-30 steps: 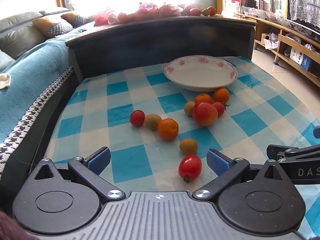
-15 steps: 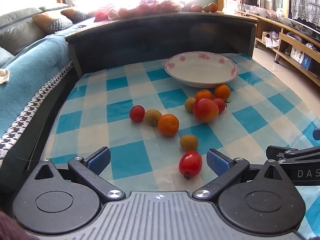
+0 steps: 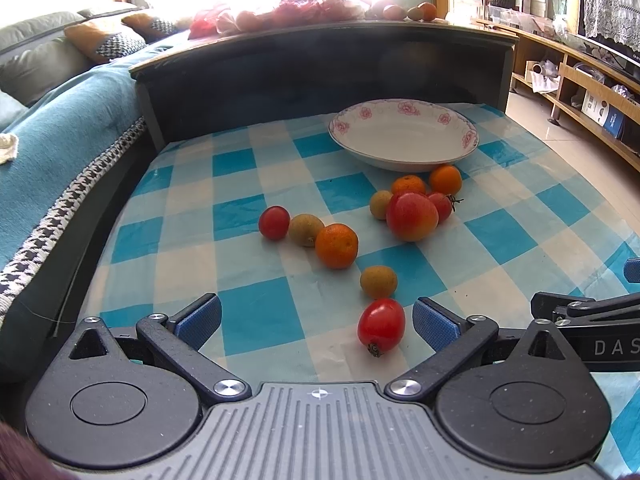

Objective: Organize fruits

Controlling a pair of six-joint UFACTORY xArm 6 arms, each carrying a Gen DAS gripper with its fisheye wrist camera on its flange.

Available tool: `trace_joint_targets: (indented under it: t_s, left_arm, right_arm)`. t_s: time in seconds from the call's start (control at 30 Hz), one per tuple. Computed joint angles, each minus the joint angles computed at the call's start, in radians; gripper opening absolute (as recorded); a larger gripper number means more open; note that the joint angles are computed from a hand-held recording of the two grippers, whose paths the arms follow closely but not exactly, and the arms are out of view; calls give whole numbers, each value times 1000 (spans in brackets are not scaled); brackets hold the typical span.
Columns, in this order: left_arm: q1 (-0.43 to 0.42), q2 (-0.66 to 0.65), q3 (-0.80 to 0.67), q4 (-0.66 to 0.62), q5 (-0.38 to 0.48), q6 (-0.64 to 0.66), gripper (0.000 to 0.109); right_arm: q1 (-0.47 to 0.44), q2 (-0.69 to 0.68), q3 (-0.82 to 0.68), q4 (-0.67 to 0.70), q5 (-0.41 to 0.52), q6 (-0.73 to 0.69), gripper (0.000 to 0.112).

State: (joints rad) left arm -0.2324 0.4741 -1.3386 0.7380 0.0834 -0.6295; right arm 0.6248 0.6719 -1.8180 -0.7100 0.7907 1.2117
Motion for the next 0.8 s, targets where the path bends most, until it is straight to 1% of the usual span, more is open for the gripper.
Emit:
trace_joint_targets:
  t_s: [0.4, 0.67, 0.8]
  left_arm:
    - [-3, -5, 5, -29, 5, 27, 102]
    - [-2, -5, 9, -23, 3, 21, 102]
    - [-2, -3, 12, -45, -2, 40, 102]
  right_arm:
    - [-3, 1, -4, 22, 0, -12, 103]
    - [-2, 4, -5, 25, 0, -17, 103]
    - [-2, 5, -6, 29, 1, -21, 103]
